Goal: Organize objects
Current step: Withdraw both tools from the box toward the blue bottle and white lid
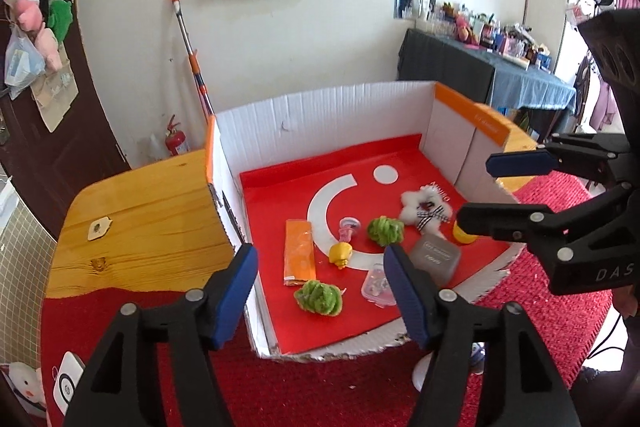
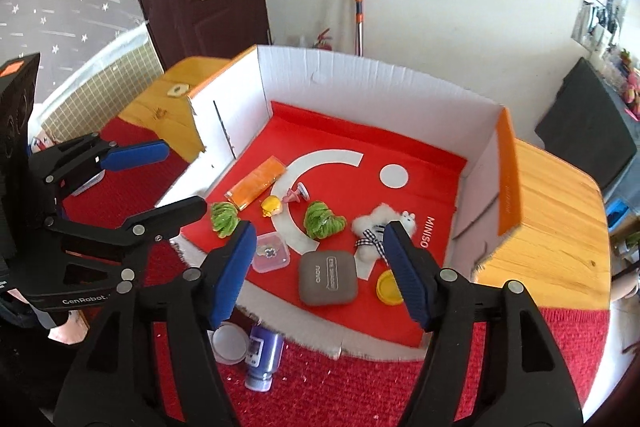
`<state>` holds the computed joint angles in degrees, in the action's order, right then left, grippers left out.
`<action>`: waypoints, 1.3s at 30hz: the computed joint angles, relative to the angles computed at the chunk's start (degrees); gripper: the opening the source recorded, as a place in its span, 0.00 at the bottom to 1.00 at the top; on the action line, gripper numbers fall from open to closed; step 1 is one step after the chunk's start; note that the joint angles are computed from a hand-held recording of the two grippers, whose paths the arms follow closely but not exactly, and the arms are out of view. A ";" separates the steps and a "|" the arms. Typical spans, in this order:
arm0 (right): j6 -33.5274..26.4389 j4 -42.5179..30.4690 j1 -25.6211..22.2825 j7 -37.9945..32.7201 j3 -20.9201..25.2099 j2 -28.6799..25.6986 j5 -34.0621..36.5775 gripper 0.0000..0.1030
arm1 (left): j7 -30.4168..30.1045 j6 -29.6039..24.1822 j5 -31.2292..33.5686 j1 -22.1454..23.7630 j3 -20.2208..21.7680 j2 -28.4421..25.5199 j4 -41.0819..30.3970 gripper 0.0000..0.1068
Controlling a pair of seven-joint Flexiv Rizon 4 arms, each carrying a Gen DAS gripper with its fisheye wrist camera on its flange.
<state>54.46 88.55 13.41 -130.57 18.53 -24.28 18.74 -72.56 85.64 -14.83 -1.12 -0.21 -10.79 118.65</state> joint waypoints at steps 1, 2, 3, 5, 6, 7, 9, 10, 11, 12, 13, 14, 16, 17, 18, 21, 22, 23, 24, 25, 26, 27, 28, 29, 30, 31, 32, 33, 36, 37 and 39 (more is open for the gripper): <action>0.60 0.59 -0.24 -0.21 0.12 0.47 0.42 0.65 | 0.39 0.86 -0.75 0.23 -0.56 0.49 0.75 0.66; 1.60 1.49 -0.64 -0.62 0.37 1.19 1.21 0.67 | 0.93 1.60 -1.75 0.51 -1.24 0.90 1.47 0.67; 2.10 1.97 -0.93 -0.97 0.52 1.63 1.78 0.69 | 1.82 2.35 -3.16 0.92 -2.14 1.37 2.29 0.67; 3.58 3.28 -1.41 -1.64 0.74 2.69 2.96 0.72 | 3.18 3.91 -5.64 1.24 -3.41 2.23 3.82 0.69; 4.76 4.24 -1.77 -2.21 0.97 3.40 3.88 0.72 | 2.86 4.38 -5.59 0.79 -3.06 2.47 4.17 0.70; 5.24 4.82 -2.08 -2.58 1.12 3.91 4.66 0.72 | 3.06 5.09 -6.10 0.66 -3.25 2.87 4.80 0.71; 5.86 5.69 -2.66 -3.32 1.39 4.73 6.31 0.73 | 3.69 6.45 -7.43 0.59 -3.87 3.40 5.95 0.72; 6.27 6.17 -2.82 -3.62 1.41 5.07 7.04 0.75 | 3.18 7.43 -7.29 0.14 -3.57 3.54 6.48 0.73; 6.67 6.74 -2.96 -3.93 1.40 5.45 7.66 0.75 | 1.22 8.13 -5.39 -1.21 -1.87 3.55 6.69 0.73; 7.18 7.45 -3.07 -4.27 1.35 5.86 8.19 0.76 | -0.40 8.61 -3.81 -2.14 -0.64 3.61 6.90 0.73; 7.57 8.05 -3.16 -4.64 1.29 6.19 8.63 0.76 | -1.14 9.11 -3.18 -2.32 -0.47 3.78 7.33 0.74; 7.97 8.69 -3.27 -5.01 1.26 6.55 9.10 0.76 | -1.64 9.69 -2.88 -2.29 -0.63 3.99 7.93 0.76; 9.18 10.09 -3.29 -5.54 1.12 7.15 9.91 0.77 | -3.96 10.77 -1.02 -3.43 0.65 4.10 8.81 0.76; 10.15 10.89 -3.15 -5.58 0.97 7.37 10.10 0.77 | -5.56 11.21 0.50 -4.45 1.89 4.05 9.10 0.76; 11.14 11.73 -3.12 -5.73 0.93 7.58 10.42 0.77 | -6.95 11.60 1.77 -5.21 2.83 3.97 9.40 0.76; 12.86 13.33 -3.43 -6.20 1.08 7.80 11.56 0.77 | -10.53 12.32 4.47 -6.43 4.43 3.76 10.23 0.78; 13.33 13.72 -3.47 -6.16 1.08 7.76 11.75 0.77 | -10.82 12.82 4.21 -5.56 3.37 3.79 10.96 0.78; 13.94 14.16 -3.56 -6.24 1.13 7.68 12.03 0.78 | -11.51 13.00 4.40 -5.61 3.40 3.71 11.38 0.79; 14.51 14.52 -3.69 -6.30 1.24 7.51 12.37 0.78 | -13.02 12.92 5.44 -7.23 5.30 3.26 11.37 0.79; 14.89 14.75 -3.81 -6.27 1.33 7.29 12.57 0.78 | -14.40 12.92 6.59 -8.85 7.24 2.82 11.20 0.80; 15.36 15.06 -3.92 -6.04 1.36 7.05 12.76 0.78 | -16.11 12.99 7.97 -11.10 9.89 2.19 10.95 0.80; 15.60 15.20 -4.28 -6.11 1.62 6.73 13.28 0.78 | -17.34 13.10 8.91 -12.48 11.53 1.77 10.85 0.80; 15.57 15.28 -4.52 -6.04 1.75 6.45 13.42 0.78 | -18.43 13.13 9.62 -13.64 12.85 1.33 10.84 0.80; 15.75 15.51 -4.53 -5.67 1.68 6.13 13.23 0.78 | -18.87 13.05 9.80 -13.49 12.69 1.15 11.04 0.80; 16.00 15.64 -4.58 -5.36 1.68 5.81 13.05 0.78 | -18.79 13.00 9.39 -11.97 10.95 1.09 11.59 0.80; 16.41 15.85 -4.62 -5.06 1.72 5.48 12.90 0.78 | -18.69 13.03 9.04 -10.66 9.45 1.04 12.06 0.80; 16.66 15.99 -4.78 -4.79 1.84 5.11 12.84 0.78 | -18.61 13.14 8.74 -9.64 8.23 0.92 12.48 0.80; 16.73 16.05 -5.04 -4.55 2.05 4.68 12.85 0.78 | -18.76 13.08 8.62 -9.42 7.89 0.59 12.68 0.80; 16.67 16.28 -5.31 -3.42 2.20 3.55 11.91 0.78 | -19.26 12.88 8.75 -10.03 8.38 -0.27 12.78 0.81; 16.92 16.44 -5.41 -3.16 2.34 3.27 11.63 0.78 | -19.22 12.98 8.55 -9.43 7.64 -0.49 13.04 0.80; 17.01 16.62 -5.67 -2.50 2.55 2.64 10.89 0.78 | -18.74 12.95 7.79 -7.46 5.26 -0.74 13.61 0.80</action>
